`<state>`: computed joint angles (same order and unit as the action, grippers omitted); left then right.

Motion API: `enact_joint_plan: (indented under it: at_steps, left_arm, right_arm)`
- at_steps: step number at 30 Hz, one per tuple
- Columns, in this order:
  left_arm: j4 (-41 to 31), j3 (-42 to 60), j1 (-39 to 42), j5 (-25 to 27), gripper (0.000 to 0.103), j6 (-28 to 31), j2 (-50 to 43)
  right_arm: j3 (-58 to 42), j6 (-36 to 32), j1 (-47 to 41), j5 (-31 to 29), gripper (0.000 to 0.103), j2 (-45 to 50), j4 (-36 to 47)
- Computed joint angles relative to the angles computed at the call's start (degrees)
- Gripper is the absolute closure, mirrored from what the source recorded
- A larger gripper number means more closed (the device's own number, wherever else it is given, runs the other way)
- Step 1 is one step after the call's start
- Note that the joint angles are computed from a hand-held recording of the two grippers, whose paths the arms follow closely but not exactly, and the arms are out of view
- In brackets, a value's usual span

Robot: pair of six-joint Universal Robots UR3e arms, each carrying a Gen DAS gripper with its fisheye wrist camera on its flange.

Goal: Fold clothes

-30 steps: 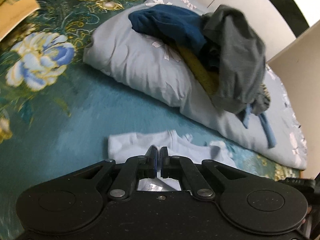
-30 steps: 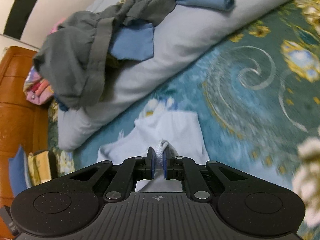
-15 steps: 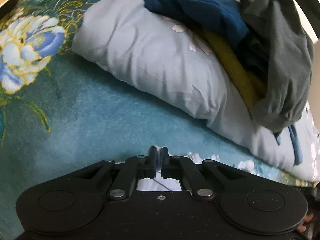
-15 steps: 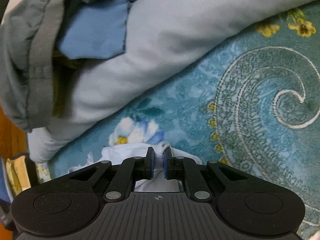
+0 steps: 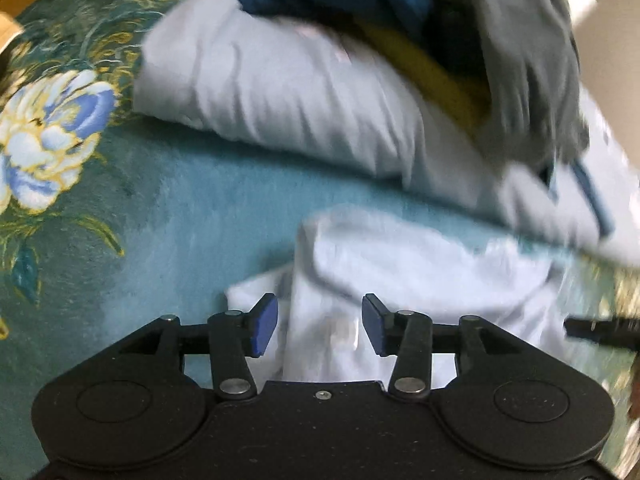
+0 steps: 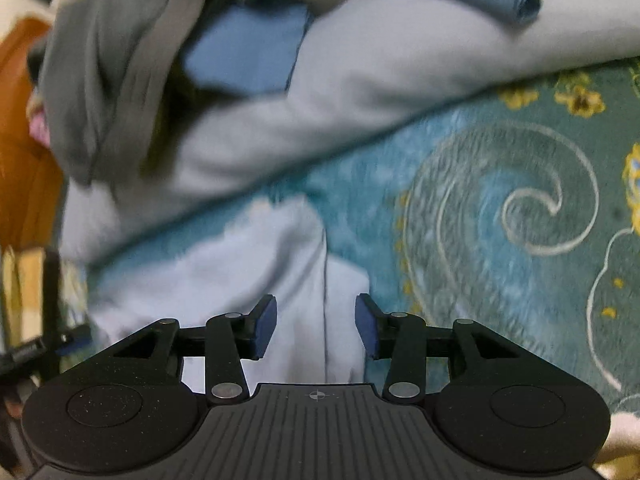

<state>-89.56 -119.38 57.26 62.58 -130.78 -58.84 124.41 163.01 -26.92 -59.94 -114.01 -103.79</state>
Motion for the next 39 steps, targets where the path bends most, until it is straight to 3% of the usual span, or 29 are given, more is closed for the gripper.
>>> enact_joint_plan:
  at_steps: [6, 8, 9, 11, 12, 13, 17, 26, 29, 33, 36, 39]
  left_arm:
    - [-3.0, -3.9, 2.3, 1.2, 0.059, 2.3, 3.7]
    - [-3.1, -4.5, 2.5, 1.6, 0.059, 2.0, 4.1]
    - [-2.7, -4.7, 2.6, 1.5, 0.061, 1.4, 4.2]
    - [-0.9, -5.4, 2.2, 1.6, 0.074, -0.1, 4.7]
    - [0.0, -5.8, 2.3, 1.6, 0.094, -0.5, 5.4]
    - [1.1, -6.3, 2.1, 1.8, 0.099, -1.3, 5.9]
    - [6.5, -7.9, 1.3, 3.8, 0.099, -6.6, 5.7]
    - [7.3, -6.2, 0.0, 3.6, 0.097, -5.6, 4.8]
    - [6.3, -2.6, -2.7, 2.4, 0.081, -6.6, 1.3]
    - [5.3, 1.9, -6.2, -1.5, 0.070, -12.5, -3.6]
    - [6.3, 3.5, -9.3, -4.1, 0.063, -18.2, -6.6]
    - [11.0, 4.5, -13.8, -2.9, 0.062, -27.0, -11.4]
  right_arm:
    - [2.0, 2.1, 4.3, -0.4, 0.065, 0.1, -3.8]
    - [1.9, 1.9, 4.8, -0.3, 0.071, 0.3, -4.0]
    - [1.8, 2.0, 5.1, -0.4, 0.080, 0.6, -4.1]
    - [1.8, 3.1, 6.0, -1.5, 0.091, 1.1, -5.6]
    - [1.8, 3.3, 6.2, -1.8, 0.097, 1.0, -5.9]
    - [1.7, 3.0, 5.7, -1.8, 0.097, 0.8, -5.3]
    - [2.4, 4.8, 3.8, -3.6, 0.098, -0.8, -5.6]
    - [3.2, 5.5, 2.2, -3.0, 0.095, -2.8, -4.6]
    - [1.6, 3.2, 0.7, -1.6, 0.092, -4.8, -3.4]
    - [-0.8, 5.4, -0.5, 3.4, 0.083, -1.0, -4.2]
    - [-2.0, 10.9, 2.9, 6.1, 0.073, 5.6, -9.4]
    - [-3.2, 18.0, 7.1, 7.2, 0.069, 12.1, -16.3]
